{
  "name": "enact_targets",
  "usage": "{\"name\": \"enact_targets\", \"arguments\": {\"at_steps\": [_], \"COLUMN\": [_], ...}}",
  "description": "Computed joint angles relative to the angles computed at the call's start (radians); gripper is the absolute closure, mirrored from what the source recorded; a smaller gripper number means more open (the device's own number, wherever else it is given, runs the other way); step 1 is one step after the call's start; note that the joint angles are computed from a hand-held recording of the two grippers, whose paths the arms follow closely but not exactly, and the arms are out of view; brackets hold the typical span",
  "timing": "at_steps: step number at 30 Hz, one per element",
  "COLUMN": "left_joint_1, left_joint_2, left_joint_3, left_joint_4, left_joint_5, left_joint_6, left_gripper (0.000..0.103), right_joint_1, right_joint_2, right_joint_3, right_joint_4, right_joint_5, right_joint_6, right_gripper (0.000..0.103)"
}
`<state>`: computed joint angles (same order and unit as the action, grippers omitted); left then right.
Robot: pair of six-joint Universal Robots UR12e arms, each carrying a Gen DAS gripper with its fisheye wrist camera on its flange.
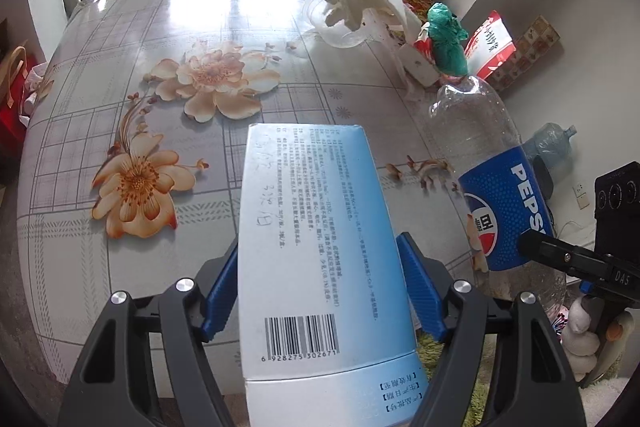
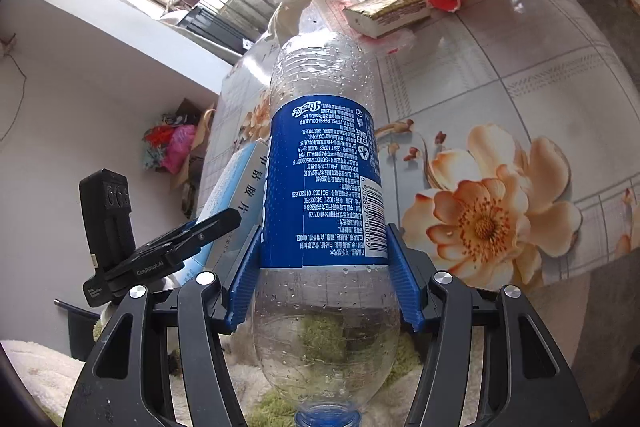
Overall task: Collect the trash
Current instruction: 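Lift the Pepsi bottle with the right tool while the left tool lifts the white-blue box, then drop the Pepsi bottle into the blue wastebasket with the right tool while the left tool drops the box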
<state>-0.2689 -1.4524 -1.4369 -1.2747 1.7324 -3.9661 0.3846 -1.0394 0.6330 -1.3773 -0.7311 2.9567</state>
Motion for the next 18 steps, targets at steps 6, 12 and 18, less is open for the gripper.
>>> {"name": "enact_targets", "arguments": {"at_steps": [6,12,18], "left_joint_1": [-0.031,-0.032,-0.028], "left_joint_2": [-0.053,-0.178,-0.395], "left_joint_3": [0.081,0.247,0.556], "left_joint_4": [0.068,0.093,0.034], "left_joint_5": [0.018,-0.085,-0.252], "left_joint_6": [0.081,0.276,0.530], "left_gripper": [0.031,0.031,0.031], "right_joint_1": [-0.057,-0.120,-0.182], "right_joint_2": [-0.059,-0.112,-0.142], "right_joint_3": [0.109,0.227,0.310], "right_joint_4": [-0.151,-0.486,-0.770], "right_joint_5": [0.090,0.069,-0.139], "right_joint_6": [0.096,0.361,0.655], "right_gripper": [0.047,0.047,0.047]}}
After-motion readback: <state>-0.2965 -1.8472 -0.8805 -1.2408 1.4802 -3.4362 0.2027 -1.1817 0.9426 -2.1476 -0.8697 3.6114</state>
